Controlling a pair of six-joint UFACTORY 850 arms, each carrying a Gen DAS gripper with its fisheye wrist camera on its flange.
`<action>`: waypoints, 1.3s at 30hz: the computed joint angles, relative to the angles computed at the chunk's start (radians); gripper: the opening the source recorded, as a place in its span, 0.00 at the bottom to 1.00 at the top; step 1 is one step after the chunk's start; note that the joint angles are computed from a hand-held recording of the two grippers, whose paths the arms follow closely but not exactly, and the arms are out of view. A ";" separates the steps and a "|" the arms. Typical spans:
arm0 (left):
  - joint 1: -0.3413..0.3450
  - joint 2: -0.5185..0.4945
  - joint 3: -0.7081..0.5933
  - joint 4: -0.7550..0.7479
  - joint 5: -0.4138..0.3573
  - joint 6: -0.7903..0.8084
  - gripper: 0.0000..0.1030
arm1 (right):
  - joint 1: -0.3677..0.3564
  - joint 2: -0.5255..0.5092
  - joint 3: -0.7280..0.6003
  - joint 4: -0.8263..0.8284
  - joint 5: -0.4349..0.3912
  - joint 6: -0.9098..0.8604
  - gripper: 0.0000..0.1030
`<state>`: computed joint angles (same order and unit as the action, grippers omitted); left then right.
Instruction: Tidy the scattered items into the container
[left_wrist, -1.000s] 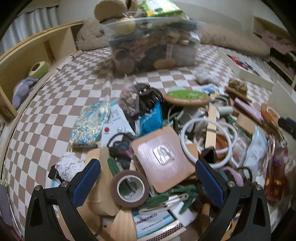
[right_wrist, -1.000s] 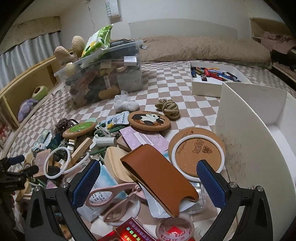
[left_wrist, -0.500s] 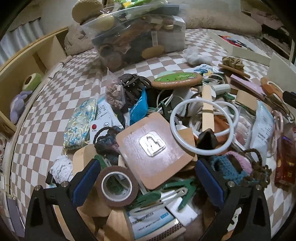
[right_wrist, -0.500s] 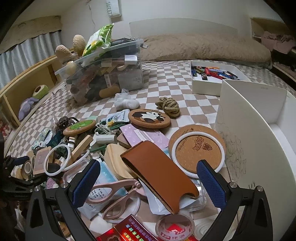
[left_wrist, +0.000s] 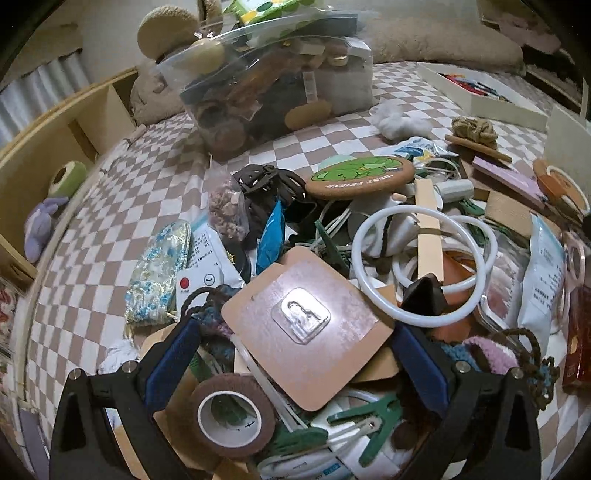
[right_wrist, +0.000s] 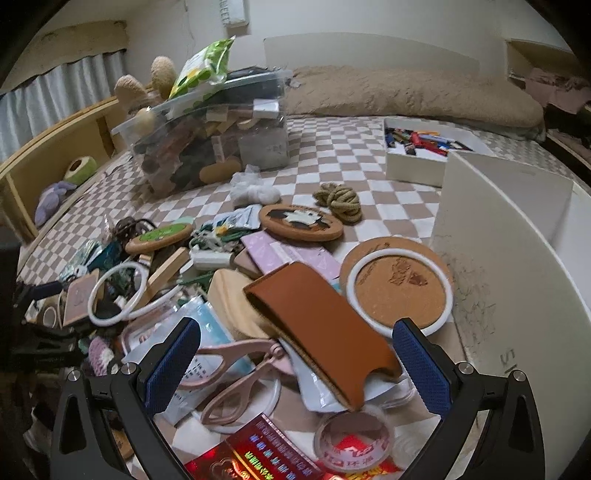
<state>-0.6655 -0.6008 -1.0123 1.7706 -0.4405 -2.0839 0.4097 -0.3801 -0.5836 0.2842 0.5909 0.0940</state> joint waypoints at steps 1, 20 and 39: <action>0.009 0.004 0.005 0.028 0.023 -0.034 0.99 | -0.002 -0.001 -0.003 -0.015 -0.010 0.009 1.00; 0.035 0.087 0.100 0.282 0.120 -0.300 0.79 | -0.038 -0.043 -0.066 0.079 -0.121 -0.074 1.00; 0.046 0.100 0.118 0.251 0.156 -0.239 0.81 | -0.057 -0.038 -0.069 -0.455 -0.120 0.340 1.00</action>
<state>-0.6199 -0.5007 -0.8944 2.0219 -0.2847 -2.3233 0.3529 -0.4182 -0.6523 -0.1707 0.4710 0.4345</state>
